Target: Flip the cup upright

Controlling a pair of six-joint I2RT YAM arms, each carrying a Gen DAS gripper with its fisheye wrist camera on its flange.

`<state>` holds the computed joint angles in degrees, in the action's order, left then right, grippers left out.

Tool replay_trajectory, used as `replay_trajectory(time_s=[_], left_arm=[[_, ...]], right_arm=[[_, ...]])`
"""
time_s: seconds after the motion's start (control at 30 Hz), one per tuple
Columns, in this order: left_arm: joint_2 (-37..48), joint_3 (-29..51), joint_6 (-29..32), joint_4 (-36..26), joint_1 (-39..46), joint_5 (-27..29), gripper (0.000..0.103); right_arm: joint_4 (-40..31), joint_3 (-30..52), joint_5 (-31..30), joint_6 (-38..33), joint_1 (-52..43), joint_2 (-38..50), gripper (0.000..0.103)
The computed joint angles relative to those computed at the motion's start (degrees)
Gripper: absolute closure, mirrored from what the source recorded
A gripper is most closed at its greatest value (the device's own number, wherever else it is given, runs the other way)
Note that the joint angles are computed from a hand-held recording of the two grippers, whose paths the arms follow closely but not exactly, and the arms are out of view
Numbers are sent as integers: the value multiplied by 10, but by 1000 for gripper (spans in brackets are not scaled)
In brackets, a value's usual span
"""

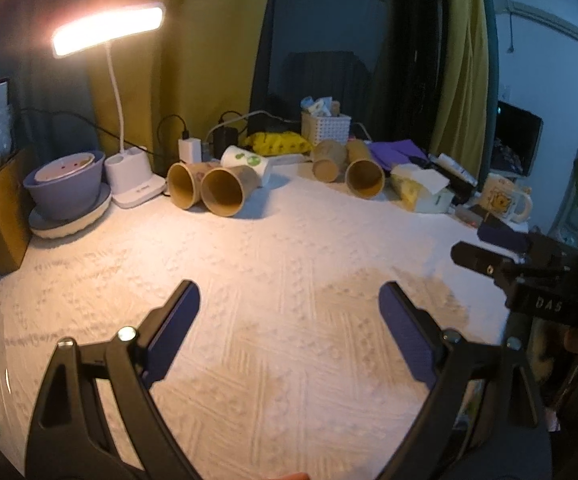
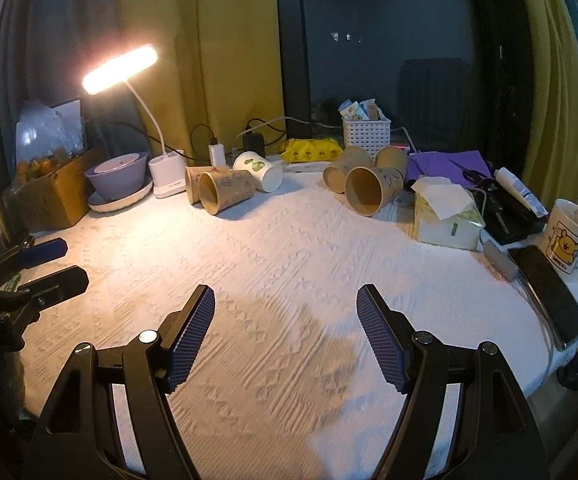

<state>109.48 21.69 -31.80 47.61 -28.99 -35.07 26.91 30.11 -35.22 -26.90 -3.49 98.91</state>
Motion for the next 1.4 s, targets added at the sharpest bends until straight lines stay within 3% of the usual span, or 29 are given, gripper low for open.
replay_trajectory(time_s=[0.2,0.47,0.9,1.3,1.4], left_arm=[[9,47,44,-36,103,113,11],[24,164,122,-167,185,181,11],[130,384,236,-271,277,203,11],[258,585,297,-358,324,220,12],[282,619,302,-385,324,223,20]], right_arm=[[-9,68,20,19,29,55,26],[-105,205,29,26,59,133,26],[-183,373,40,54,79,218,26],[-245,521,48,69,88,320,26],[-263,554,47,70,91,343,26]])
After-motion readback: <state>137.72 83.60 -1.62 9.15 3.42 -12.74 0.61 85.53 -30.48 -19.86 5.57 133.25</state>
